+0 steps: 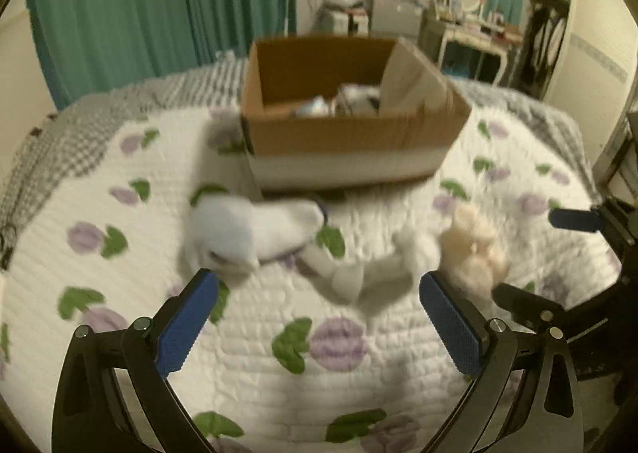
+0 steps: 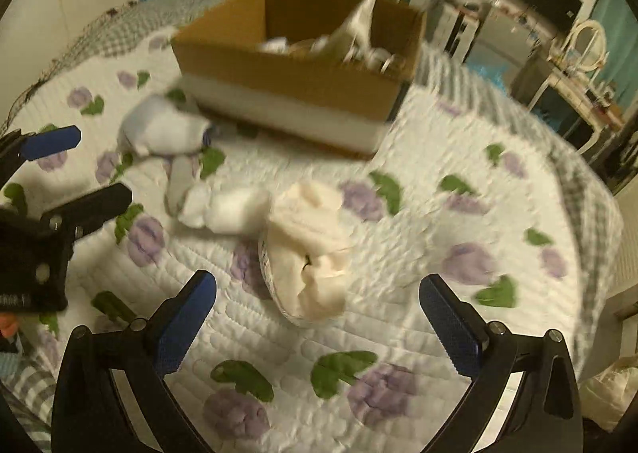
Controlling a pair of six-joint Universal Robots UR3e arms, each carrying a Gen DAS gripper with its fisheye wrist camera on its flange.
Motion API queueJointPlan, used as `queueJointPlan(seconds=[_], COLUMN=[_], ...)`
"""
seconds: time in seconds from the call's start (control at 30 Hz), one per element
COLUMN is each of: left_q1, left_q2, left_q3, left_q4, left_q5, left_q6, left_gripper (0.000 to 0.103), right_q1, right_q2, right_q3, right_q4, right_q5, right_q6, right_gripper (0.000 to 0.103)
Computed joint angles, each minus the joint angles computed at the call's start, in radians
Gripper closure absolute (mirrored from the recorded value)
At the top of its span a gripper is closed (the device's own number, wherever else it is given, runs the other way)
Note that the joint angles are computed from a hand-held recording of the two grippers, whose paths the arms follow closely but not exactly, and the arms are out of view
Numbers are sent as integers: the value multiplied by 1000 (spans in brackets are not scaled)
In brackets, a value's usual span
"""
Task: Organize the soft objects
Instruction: 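Grasp the cream lace cloth with the right gripper while the left grasps a white sock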
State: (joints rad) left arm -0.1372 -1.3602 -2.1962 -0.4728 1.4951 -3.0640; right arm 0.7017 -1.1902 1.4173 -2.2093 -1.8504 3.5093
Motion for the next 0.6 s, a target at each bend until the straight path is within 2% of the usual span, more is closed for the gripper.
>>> queueJointPlan(seconds=[0.1,0.2,0.37,0.47,0.53,0.6], left_q1=[-21,-36,-59,-62,-67,-76], left_q2=[-49,-91,-166,-211,-251,-298], left_q3=[-8,-6,5,20,45,72], left_q4=[21,39,76,92,95,99], left_q5=[25,48,78,77,83,89], left_q6=[0,5,23,36,44,57], left_gripper=[0,0,2,5,16,19], right_q1=[-41,-67,-115,-131,-144,-156], right_q2=[36,71,113,81,28,-12], right_q3=[-13,-39,-39,27,106,164], right_q4=[-5,-4,-8,-77,-165,-224], right_q5=[78,110,180,191,194,188], right_q6=[-17,-21,-20,-2,25,51], right_gripper=[8,14,61,75,77,77])
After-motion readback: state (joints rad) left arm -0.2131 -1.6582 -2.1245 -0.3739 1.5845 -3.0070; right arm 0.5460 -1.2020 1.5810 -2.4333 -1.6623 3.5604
